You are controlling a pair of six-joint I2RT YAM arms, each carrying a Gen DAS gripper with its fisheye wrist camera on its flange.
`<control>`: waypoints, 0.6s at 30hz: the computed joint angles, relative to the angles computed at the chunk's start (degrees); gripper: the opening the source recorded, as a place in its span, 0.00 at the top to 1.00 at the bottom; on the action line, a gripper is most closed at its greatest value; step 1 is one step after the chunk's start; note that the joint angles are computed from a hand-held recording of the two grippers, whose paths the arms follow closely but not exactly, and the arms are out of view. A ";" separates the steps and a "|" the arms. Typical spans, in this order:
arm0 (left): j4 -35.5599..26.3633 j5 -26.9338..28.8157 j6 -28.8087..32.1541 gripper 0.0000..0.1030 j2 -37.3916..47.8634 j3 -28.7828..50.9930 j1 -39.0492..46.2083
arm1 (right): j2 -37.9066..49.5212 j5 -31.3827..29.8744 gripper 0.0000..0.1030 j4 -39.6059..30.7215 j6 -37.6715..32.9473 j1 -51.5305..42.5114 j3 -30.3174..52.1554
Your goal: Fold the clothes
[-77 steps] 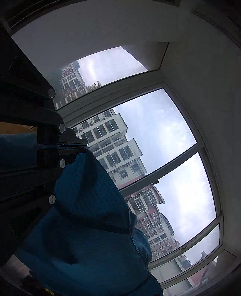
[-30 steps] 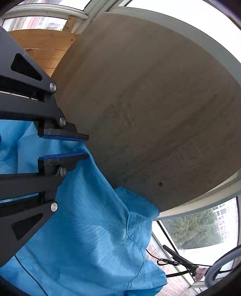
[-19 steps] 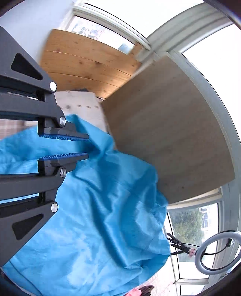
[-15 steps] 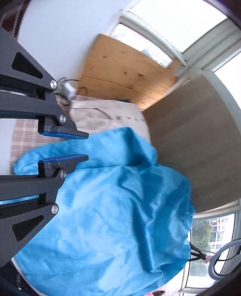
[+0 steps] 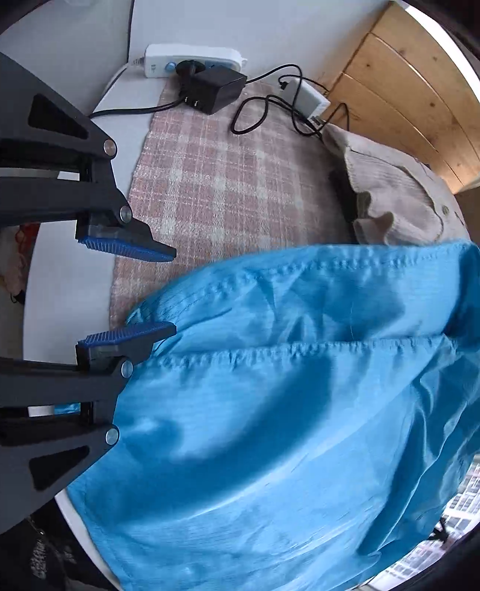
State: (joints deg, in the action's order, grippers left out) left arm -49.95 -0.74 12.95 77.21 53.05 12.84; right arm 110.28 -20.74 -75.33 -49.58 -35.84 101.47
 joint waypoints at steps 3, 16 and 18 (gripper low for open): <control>2.07 6.26 0.53 0.66 6.17 2.05 4.02 | -4.10 0.68 0.46 4.15 1.29 0.19 -6.01; 5.03 -13.09 13.46 0.89 -7.44 4.25 5.44 | -7.02 -4.24 0.42 2.05 1.11 -5.56 -4.79; 9.01 -19.91 17.23 0.74 -8.18 3.28 6.66 | -8.41 -4.46 0.40 1.99 -1.36 -4.72 -7.32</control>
State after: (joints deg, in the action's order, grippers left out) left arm -40.93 -20.65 30.18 69.03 56.33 19.50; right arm 101.88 -25.20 -73.34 -50.94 -40.57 94.15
